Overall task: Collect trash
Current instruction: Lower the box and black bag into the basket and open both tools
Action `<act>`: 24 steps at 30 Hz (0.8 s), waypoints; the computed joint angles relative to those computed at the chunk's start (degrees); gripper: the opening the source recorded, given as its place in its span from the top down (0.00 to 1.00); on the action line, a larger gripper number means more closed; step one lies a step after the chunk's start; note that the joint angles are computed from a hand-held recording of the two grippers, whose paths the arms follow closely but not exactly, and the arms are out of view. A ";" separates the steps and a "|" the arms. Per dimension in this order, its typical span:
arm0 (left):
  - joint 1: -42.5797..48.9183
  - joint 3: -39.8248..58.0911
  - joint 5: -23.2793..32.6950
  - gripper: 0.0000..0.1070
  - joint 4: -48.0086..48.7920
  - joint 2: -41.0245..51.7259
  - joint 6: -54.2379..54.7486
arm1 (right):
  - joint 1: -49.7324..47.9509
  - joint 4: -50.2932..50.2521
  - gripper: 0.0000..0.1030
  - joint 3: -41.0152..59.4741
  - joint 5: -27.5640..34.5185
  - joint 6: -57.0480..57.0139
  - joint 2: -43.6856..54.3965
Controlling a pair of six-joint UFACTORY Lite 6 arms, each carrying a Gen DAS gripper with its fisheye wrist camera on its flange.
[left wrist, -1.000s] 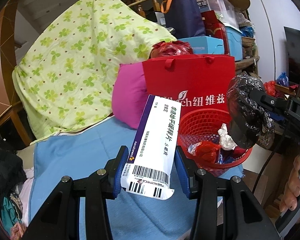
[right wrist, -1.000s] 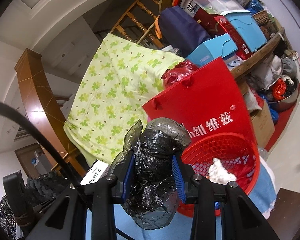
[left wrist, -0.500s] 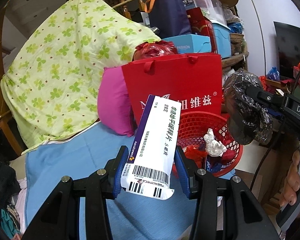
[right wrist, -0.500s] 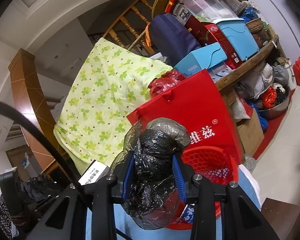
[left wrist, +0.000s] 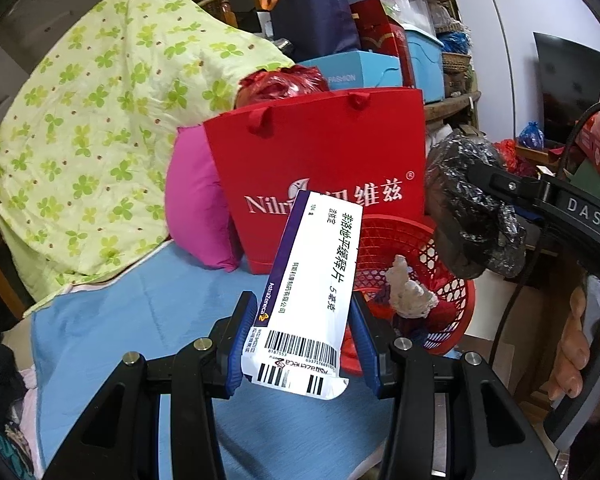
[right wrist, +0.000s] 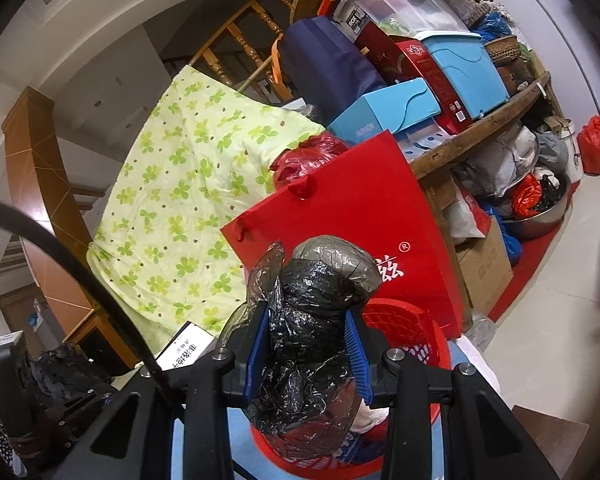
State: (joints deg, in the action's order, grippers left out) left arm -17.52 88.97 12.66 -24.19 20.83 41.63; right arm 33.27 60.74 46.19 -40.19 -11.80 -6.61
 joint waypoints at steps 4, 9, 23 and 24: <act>0.17 7.04 5.05 0.55 -4.16 5.54 3.01 | -2.86 -1.90 0.62 0.89 1.86 0.60 1.59; 0.19 18.32 11.38 0.55 -2.77 14.22 -0.78 | -7.59 -4.82 0.62 3.60 6.06 1.85 5.25; -0.31 46.37 23.76 0.54 2.64 36.28 -11.51 | -17.60 -23.66 0.61 14.73 16.22 23.30 19.85; -0.04 47.19 24.16 0.54 2.32 36.93 -11.22 | -17.82 -23.76 0.61 15.99 17.09 23.71 21.08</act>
